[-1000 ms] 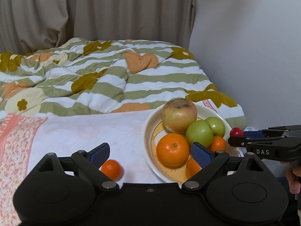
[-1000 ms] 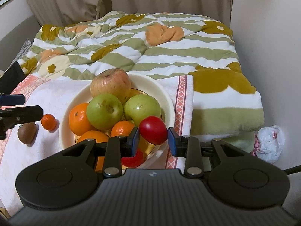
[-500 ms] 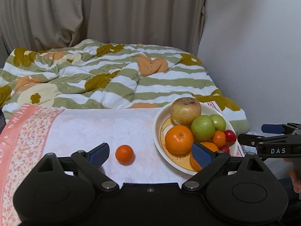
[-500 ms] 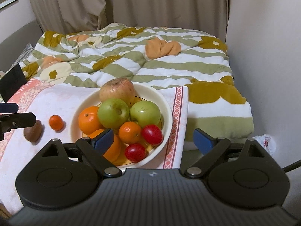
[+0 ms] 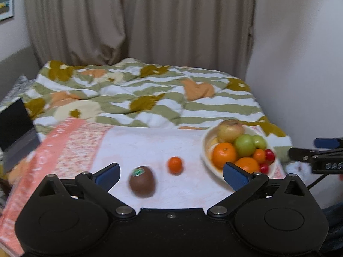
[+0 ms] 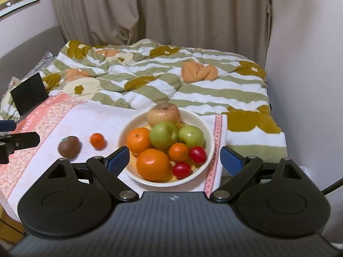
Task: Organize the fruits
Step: 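Move the left tool to the brown kiwi while the right tool approaches the last tangerine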
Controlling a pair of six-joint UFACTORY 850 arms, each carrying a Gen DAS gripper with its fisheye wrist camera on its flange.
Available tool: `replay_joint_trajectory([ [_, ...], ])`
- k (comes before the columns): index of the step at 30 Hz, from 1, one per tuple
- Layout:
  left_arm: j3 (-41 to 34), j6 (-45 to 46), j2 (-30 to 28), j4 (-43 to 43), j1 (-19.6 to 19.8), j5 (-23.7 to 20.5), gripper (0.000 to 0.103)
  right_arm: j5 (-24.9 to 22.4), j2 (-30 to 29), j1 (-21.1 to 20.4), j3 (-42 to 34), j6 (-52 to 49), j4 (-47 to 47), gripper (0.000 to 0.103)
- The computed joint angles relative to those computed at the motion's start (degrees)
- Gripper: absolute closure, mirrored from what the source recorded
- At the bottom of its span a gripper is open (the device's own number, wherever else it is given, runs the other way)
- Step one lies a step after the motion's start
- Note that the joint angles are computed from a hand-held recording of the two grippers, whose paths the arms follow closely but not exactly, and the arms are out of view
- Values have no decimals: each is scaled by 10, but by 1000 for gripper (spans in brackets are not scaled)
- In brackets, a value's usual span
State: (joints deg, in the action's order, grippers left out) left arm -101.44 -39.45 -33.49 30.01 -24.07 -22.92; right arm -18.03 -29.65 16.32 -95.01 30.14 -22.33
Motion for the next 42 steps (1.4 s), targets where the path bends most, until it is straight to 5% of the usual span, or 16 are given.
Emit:
replay_joint_trajectory([
  [10, 80, 29, 53, -25, 43, 31, 0, -11, -9, 43, -25, 23, -22, 0],
  [20, 37, 339, 15, -270, 97, 14, 0, -70, -79, 85, -111, 132, -77, 0],
  [28, -80, 544, -74, -438, 128, -79, 0, -123, -162, 95, -214, 161, -70, 0],
  [36, -230, 569, -183, -465, 130, -181, 2, -158, -252, 93, -337, 45, -15, 0],
  [42, -329, 558, -254, -457, 118, -240, 9, -216, -346, 82, -487, -136, 84, 10],
])
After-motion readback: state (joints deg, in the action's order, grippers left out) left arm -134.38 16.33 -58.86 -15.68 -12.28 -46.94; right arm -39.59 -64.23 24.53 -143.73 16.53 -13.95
